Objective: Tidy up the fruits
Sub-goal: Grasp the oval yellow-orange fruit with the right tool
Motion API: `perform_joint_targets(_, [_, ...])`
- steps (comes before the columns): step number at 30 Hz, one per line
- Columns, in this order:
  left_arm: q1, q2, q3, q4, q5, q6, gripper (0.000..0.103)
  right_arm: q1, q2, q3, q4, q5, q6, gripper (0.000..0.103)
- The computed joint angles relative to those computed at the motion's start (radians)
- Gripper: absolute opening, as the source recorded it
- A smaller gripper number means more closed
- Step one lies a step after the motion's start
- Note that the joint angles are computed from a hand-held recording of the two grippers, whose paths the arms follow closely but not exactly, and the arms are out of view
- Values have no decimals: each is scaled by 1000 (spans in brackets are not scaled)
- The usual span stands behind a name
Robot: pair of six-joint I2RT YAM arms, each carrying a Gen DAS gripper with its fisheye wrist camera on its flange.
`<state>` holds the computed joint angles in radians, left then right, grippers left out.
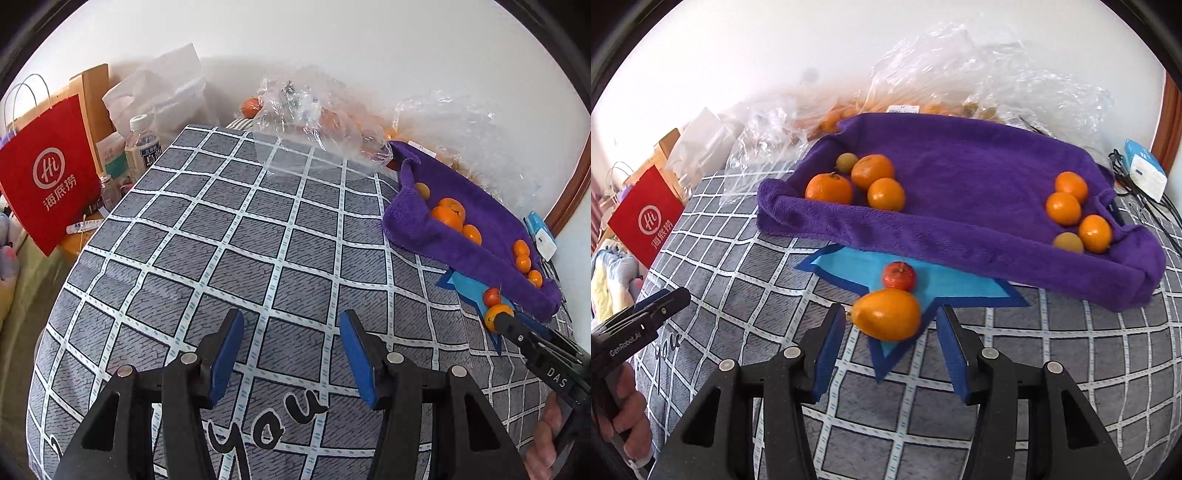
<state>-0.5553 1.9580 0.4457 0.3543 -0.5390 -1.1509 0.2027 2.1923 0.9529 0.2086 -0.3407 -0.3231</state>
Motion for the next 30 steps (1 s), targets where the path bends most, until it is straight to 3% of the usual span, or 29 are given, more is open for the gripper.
perform_joint_targets(6, [6, 16, 5, 23, 11, 19, 52, 52, 62, 39, 19, 65, 44, 53])
perform_joint_targets(9, [4, 20, 14, 21, 15, 22, 52, 63, 64, 12, 82, 98, 41, 46])
perform_joint_targets(17, [-40, 60, 104, -9, 32, 43, 52, -56, -9, -47, 72, 11, -26, 45])
perform_joint_targets(23, [-80, 111, 215, -113, 45, 27, 52, -166, -30, -67, 86, -4, -104, 45])
perform_joint_targets(30, [-101, 141, 313, -272, 17, -12, 52, -271, 19, 14, 29, -45, -128, 45])
